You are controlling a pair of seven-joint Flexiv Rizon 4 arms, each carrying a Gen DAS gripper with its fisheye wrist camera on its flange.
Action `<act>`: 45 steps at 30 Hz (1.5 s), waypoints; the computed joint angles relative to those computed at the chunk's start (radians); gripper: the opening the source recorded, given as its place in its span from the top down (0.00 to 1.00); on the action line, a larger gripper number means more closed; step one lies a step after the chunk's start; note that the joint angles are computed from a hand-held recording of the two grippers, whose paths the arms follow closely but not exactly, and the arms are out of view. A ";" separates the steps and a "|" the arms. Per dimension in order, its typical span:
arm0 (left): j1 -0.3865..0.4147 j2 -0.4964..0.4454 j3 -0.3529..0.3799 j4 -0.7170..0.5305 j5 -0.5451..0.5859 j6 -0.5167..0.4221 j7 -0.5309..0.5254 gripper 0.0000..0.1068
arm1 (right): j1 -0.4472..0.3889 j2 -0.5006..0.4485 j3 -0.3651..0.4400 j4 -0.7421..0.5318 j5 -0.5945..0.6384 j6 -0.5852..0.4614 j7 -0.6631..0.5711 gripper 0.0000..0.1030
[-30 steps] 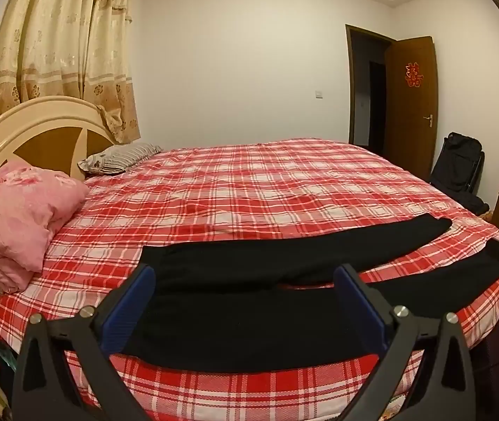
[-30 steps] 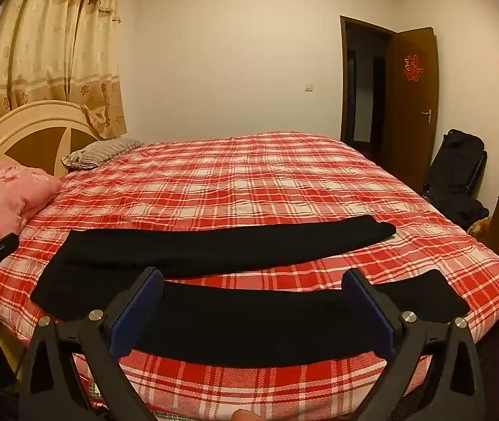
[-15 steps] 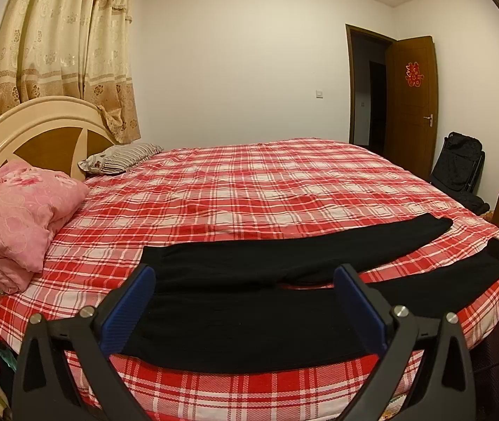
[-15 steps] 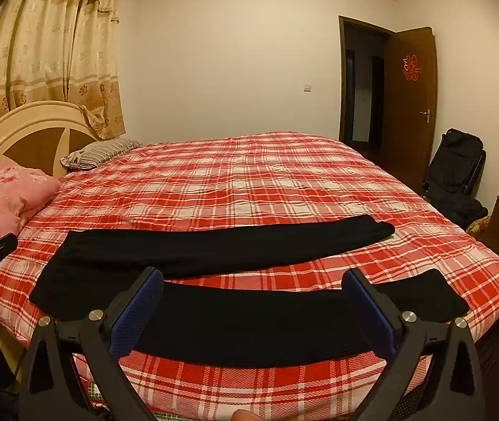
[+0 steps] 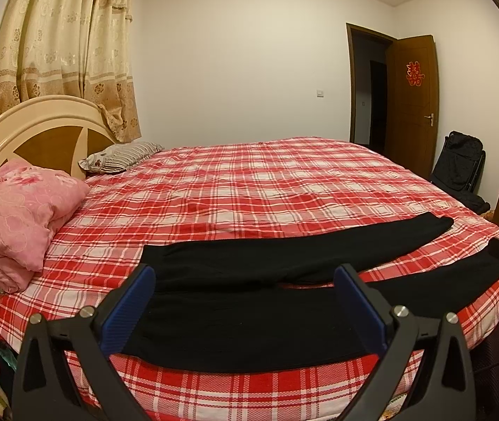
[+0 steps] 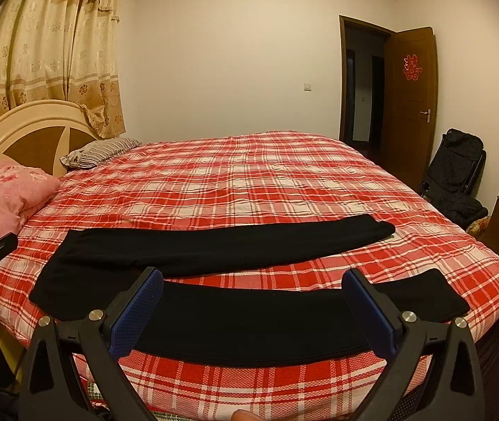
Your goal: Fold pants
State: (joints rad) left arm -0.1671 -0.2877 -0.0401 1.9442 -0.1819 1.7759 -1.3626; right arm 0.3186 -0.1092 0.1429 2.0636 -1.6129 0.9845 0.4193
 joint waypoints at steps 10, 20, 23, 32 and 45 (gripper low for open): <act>-0.007 0.000 0.007 0.001 0.003 0.000 -0.002 0.04 | 0.000 -0.001 0.000 0.001 0.003 0.002 -0.003 0.01; -0.015 -0.001 0.015 -0.001 0.003 0.000 -0.004 0.04 | 0.000 -0.004 0.000 0.001 0.001 0.006 -0.003 0.01; -0.016 -0.002 0.017 -0.001 0.002 -0.001 -0.005 0.04 | 0.001 -0.007 -0.001 0.001 0.001 0.008 -0.004 0.01; -0.015 -0.001 0.016 0.000 0.003 -0.002 -0.005 0.04 | 0.003 -0.011 -0.002 -0.001 0.005 0.010 -0.010 0.01; -0.022 -0.002 0.023 -0.001 0.002 -0.003 -0.007 0.04 | 0.004 -0.015 -0.003 -0.005 0.016 0.016 -0.023 0.01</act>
State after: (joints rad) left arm -0.1891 -0.2897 -0.0169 1.9435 -0.1795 1.7731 -1.3694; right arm 0.3231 -0.1242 0.1394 2.0587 -1.5968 1.0004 0.3962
